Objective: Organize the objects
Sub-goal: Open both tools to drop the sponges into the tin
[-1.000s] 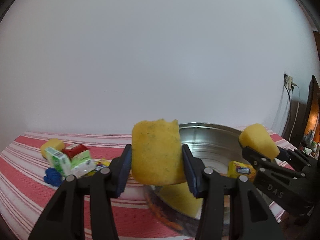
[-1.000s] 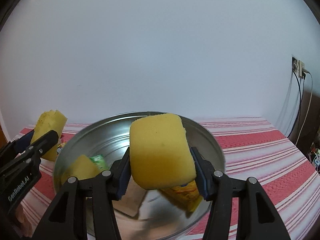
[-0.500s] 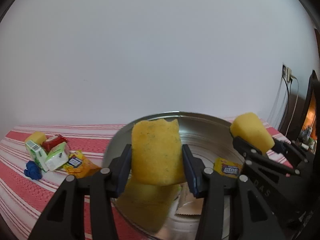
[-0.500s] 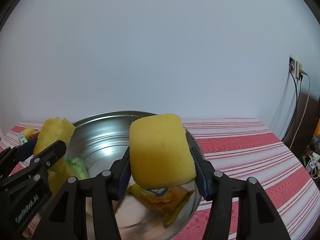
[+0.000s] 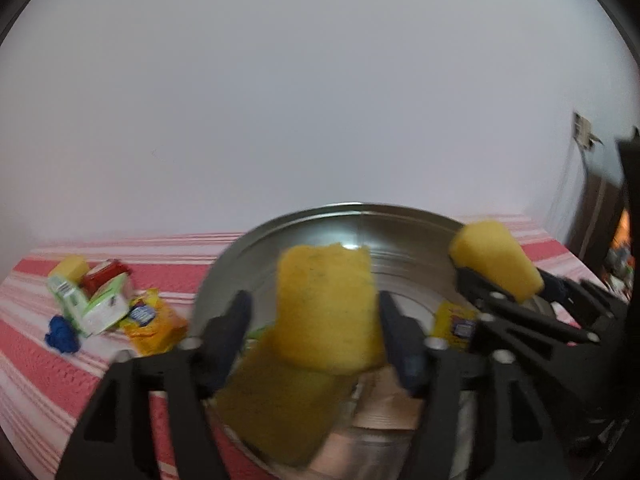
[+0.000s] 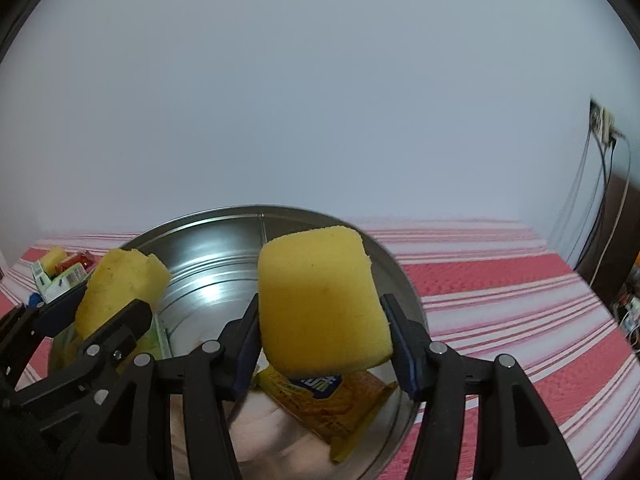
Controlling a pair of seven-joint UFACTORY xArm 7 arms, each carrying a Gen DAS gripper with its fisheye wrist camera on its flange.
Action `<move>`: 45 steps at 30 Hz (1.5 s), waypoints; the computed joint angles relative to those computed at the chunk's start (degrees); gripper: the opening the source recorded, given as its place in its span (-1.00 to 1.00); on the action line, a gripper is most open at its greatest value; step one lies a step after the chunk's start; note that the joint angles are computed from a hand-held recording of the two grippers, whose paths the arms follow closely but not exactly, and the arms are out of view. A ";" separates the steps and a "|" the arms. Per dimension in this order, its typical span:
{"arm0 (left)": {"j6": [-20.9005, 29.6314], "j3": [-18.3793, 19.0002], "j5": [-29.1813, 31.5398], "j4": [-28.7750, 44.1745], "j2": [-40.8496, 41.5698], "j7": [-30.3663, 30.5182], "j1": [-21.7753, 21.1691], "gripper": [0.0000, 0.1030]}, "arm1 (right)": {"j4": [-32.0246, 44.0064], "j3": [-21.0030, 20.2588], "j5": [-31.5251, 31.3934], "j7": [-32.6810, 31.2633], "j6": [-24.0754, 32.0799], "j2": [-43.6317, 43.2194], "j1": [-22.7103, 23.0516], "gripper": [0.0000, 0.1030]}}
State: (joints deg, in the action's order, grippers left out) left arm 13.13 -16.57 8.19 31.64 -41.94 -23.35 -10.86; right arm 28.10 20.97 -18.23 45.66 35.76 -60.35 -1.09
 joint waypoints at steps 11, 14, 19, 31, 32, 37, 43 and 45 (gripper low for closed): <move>-6.40 -0.20 0.11 -4.41 -5.83 -3.58 5.28 1.00 | -3.37 3.72 -0.12 6.00 -1.99 -10.07 -1.38 0.56; -9.11 -3.09 1.26 -5.91 -8.44 -4.89 10.57 1.00 | -5.08 4.64 -0.24 9.47 -1.68 -15.67 -3.36 0.56; -13.00 -7.30 3.74 -8.05 -12.77 -5.00 17.34 1.00 | -5.65 4.74 0.15 10.54 -0.93 -16.77 -3.41 0.56; -8.93 -1.08 1.16 -9.24 -13.26 -2.08 11.44 1.00 | -7.23 9.63 -2.87 13.98 -9.44 -21.33 -9.49 0.59; -8.79 -0.95 1.08 -9.38 -13.54 -1.93 11.22 1.00 | -7.06 10.65 -2.96 14.53 -9.13 -22.02 -9.95 0.62; -7.42 0.63 0.56 -9.39 -13.83 -0.43 8.76 1.00 | -4.75 13.24 -3.99 14.33 -7.57 -21.46 -11.11 0.71; -4.87 2.33 -0.27 -9.52 -15.04 1.17 6.77 1.00 | -4.38 14.53 -4.65 15.49 -6.09 -22.14 -11.73 0.71; -4.18 3.98 -0.75 -9.77 -15.58 2.29 5.33 1.00 | -4.40 14.40 -4.32 15.95 -5.10 -21.81 -11.39 0.71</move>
State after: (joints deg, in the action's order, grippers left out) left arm 8.95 -12.60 7.45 21.87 -57.52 -21.06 -5.54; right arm 23.70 35.36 -22.56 61.60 30.66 -82.16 -12.47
